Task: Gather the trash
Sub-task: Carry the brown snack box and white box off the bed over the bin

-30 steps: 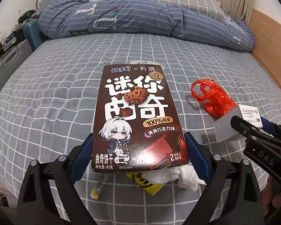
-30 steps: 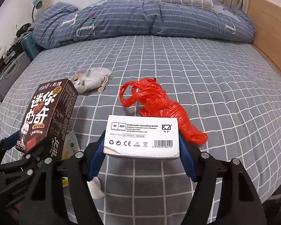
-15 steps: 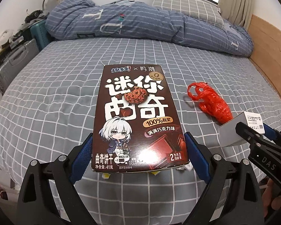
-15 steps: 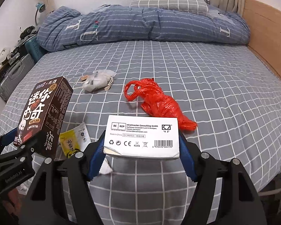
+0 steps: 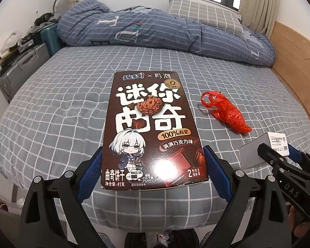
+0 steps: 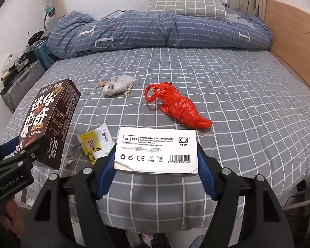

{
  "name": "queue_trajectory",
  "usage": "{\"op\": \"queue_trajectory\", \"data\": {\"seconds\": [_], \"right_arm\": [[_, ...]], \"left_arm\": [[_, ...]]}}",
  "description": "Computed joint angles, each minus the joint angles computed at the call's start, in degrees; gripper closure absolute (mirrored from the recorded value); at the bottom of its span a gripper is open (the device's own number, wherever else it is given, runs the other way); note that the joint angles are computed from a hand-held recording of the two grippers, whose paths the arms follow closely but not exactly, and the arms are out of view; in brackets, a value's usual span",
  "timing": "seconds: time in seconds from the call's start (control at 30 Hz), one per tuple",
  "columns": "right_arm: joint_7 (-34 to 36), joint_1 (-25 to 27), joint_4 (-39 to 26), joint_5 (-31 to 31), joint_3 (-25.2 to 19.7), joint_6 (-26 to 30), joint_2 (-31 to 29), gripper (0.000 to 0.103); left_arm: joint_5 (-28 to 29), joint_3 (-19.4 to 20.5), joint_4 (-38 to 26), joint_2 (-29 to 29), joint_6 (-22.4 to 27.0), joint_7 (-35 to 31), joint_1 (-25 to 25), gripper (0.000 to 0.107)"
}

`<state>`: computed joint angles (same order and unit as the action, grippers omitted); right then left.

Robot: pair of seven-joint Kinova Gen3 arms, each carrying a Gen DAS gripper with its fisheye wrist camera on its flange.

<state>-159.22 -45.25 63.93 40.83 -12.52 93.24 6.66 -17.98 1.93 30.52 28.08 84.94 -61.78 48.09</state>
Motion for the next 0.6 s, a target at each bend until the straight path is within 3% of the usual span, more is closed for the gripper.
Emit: {"op": "queue_trajectory", "data": {"seconds": [0.6], "right_arm": [[-9.7, -8.2, 1.5, 3.0, -5.0, 6.9, -1.4, 0.036]], "left_arm": [[-3.5, 5.2, 17.9, -12.5, -4.0, 7.4, 0.1, 0.018]]}}
